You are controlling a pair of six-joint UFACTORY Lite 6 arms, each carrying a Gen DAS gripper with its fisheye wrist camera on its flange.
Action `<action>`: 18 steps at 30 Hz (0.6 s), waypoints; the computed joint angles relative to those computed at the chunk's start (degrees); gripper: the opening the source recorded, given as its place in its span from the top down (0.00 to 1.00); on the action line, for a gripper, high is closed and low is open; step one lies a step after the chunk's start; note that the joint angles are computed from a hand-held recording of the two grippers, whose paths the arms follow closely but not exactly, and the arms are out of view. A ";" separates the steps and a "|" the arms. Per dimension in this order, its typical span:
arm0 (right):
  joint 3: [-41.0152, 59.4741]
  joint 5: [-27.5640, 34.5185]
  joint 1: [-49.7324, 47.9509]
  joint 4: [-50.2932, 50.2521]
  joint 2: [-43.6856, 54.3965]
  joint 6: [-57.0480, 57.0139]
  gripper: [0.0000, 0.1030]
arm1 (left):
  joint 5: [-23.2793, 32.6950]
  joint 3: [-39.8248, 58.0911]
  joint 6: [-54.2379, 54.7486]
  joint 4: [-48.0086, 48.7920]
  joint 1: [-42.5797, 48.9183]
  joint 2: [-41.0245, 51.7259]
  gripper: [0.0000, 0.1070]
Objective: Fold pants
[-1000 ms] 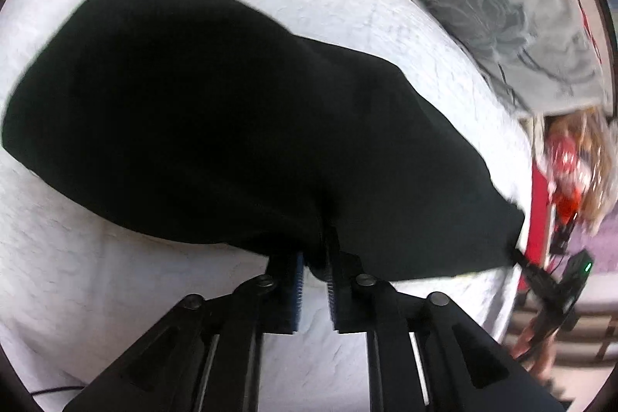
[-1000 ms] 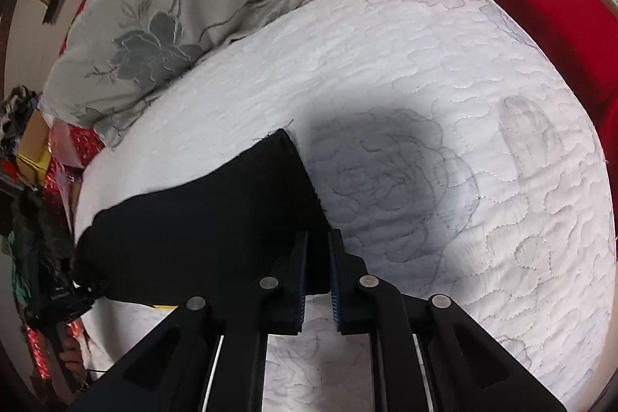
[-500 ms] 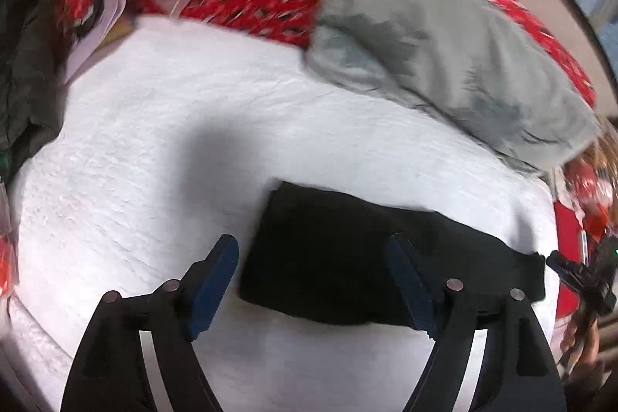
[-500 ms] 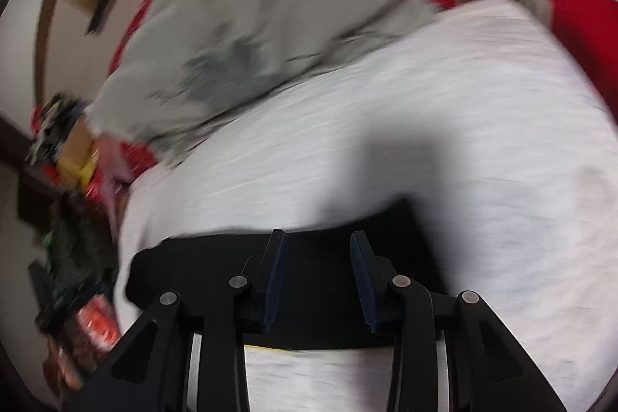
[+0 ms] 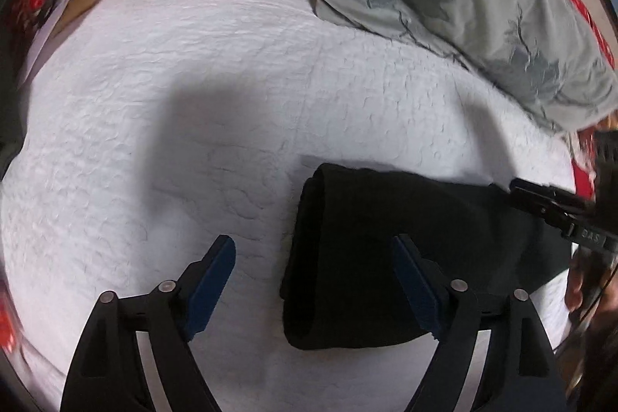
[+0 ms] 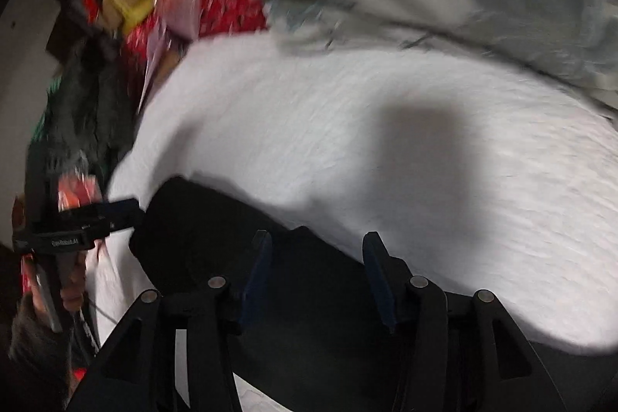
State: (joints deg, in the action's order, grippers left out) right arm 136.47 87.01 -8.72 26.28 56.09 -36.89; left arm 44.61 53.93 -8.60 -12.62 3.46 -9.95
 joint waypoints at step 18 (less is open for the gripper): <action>-9.97 -6.47 -2.25 -2.77 -8.54 -0.36 0.90 | -4.99 -10.10 -18.88 12.97 -8.49 -9.14 0.50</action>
